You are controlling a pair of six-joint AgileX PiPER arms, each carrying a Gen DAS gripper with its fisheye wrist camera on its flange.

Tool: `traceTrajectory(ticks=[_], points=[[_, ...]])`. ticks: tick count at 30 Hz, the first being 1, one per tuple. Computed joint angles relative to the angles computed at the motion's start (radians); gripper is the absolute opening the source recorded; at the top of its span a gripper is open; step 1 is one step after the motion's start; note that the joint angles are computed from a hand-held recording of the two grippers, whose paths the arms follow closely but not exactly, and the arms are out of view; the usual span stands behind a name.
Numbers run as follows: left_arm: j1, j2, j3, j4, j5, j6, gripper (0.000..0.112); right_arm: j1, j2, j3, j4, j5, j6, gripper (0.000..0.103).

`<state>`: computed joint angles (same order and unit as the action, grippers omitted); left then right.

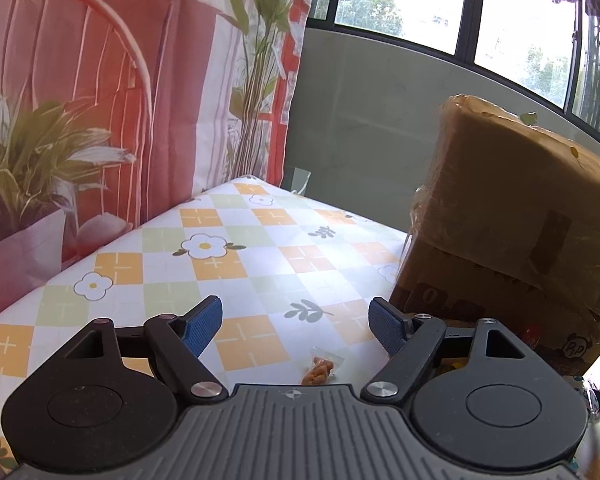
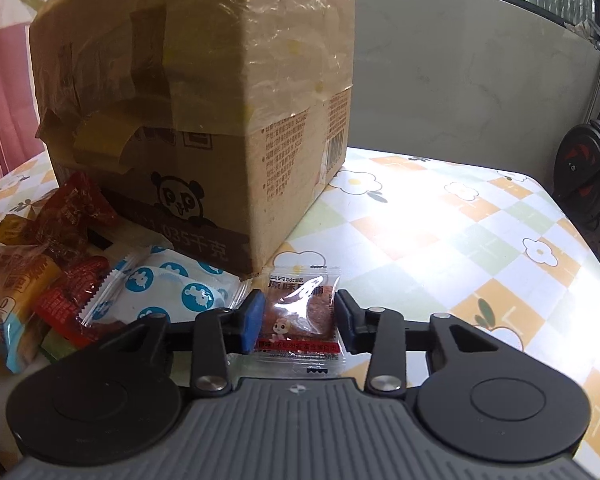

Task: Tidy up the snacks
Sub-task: 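Grasp a small clear snack packet with the left tool while the right tool grasps a red-labelled packet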

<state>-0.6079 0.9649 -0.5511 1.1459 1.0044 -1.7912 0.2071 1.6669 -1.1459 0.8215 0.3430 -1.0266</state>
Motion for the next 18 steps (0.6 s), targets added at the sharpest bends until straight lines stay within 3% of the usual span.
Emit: traceTrajectory(ticks=[3,8,14,18], points=[[0.025,-0.021,0.014,-0.017,-0.005,0.011,0.076,-0.001,-0.028,0.034,0.066,-0.024,-0.069,0.040],[0.077,-0.043,0.037,-0.062,-0.051,0.058,0.076,-0.041,-0.059,0.089,0.375,-0.019,-0.339,0.040],[0.118,-0.007,0.044,-0.116,-0.156,0.148,0.074,-0.050,-0.066,0.102,0.448,-0.013,-0.406,0.040],[0.163,0.026,0.056,-0.135,-0.241,0.194,0.060,-0.050,-0.062,0.099,0.448,-0.010,-0.404,0.040]])
